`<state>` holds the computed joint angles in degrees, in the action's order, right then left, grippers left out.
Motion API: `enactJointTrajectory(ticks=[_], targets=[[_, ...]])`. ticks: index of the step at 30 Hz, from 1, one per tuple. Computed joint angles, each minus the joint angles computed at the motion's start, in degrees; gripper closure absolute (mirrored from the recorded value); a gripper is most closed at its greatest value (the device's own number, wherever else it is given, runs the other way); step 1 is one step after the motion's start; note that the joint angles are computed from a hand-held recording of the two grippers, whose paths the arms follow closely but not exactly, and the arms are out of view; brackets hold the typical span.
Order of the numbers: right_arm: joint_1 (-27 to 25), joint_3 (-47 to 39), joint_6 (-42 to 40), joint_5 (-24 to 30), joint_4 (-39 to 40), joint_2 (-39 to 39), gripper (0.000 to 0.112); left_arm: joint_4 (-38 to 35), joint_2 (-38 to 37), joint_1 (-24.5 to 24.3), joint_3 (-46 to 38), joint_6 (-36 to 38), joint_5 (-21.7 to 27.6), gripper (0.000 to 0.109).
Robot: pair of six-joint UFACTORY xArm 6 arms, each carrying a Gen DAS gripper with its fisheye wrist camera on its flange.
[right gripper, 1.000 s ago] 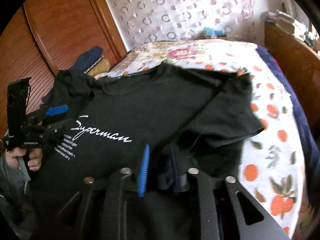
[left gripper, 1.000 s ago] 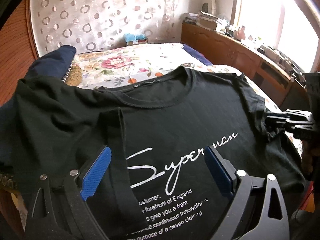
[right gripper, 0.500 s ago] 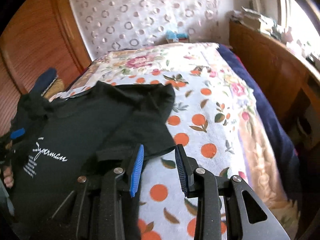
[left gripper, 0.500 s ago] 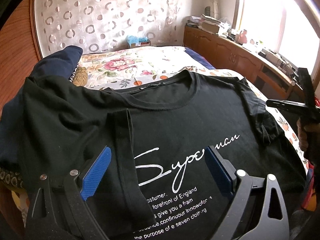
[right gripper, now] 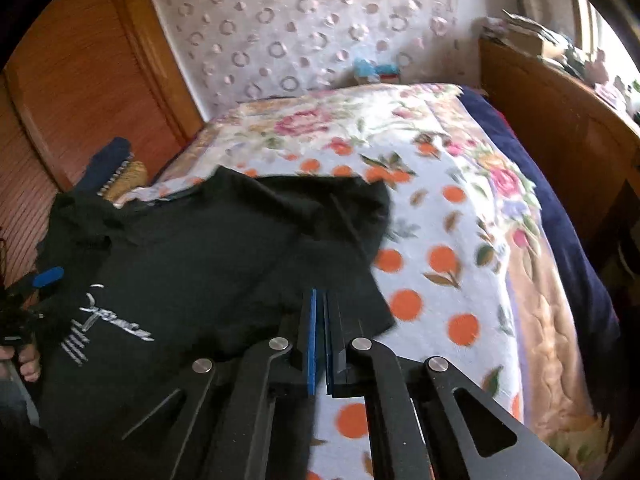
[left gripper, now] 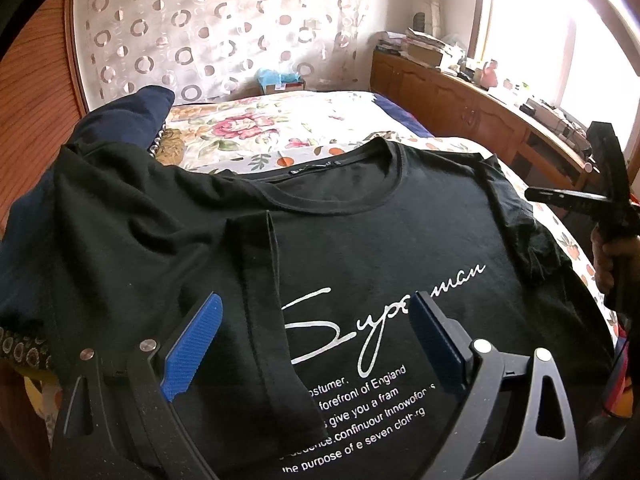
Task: Fold small clothes
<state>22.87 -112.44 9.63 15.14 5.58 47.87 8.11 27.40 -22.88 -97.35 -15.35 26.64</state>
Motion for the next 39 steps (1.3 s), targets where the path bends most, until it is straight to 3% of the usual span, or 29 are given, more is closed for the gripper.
enactJointTrajectory(ticks=[5, 9, 11, 12, 13, 15, 19, 23, 30, 36, 39], targets=[[1.14, -5.40, -4.78, 1.09, 1.61, 2.30, 0.110, 0.26, -0.50, 0.16, 0.75, -0.48, -0.48, 0.013], [0.72, -7.18, -0.95, 0.70, -3.28, 3.28, 0.110, 0.26, -1.18, 0.21, 1.81, -0.53, -0.89, 0.013], [0.16, -6.34, 5.21, 0.66, -9.33, 2.86, 0.110, 0.30, -1.36, 0.25, 2.17, -0.61, -0.99, 0.013], [-0.18, -6.11, 8.81, 1.23, -12.81, 2.71, 0.103, 0.22, -1.39, 0.27, 2.27, -0.57, -1.00, 0.013], [-0.57, -6.08, 12.01, 2.04, -15.81, 2.78, 0.084, 0.06, -1.39, 0.29, 2.38, -0.45, -1.01, 0.013], [-1.04, -7.64, 16.70, 4.30, -19.64, 3.89, 0.063, -0.11, -1.41, 0.26, 2.58, -0.40, -1.01, 0.013], [-1.81, -3.24, 18.38, 3.60, -18.41, 2.36, 0.063, -0.77, -1.10, 0.14, 2.31, 0.27, -0.65, 0.013], [-1.66, -1.82, 13.31, 2.20, -10.91, 2.32, 0.063, -1.04, -0.52, -0.17, 1.51, 0.77, -0.10, 0.013], [-1.81, -1.02, 8.91, 0.98, -5.59, 2.07, 0.063, -0.93, -0.43, -0.43, 1.36, 0.82, 0.48, 0.013], [-1.40, -0.36, 5.38, 1.05, -3.21, 1.74, 0.101, -0.90, -0.55, -0.40, 1.67, 0.49, 0.58, 0.013], [-1.38, 0.33, 7.16, 0.40, -5.49, 1.18, 0.106, -0.99, -0.63, -0.37, 1.80, 0.56, 0.46, 0.013]])
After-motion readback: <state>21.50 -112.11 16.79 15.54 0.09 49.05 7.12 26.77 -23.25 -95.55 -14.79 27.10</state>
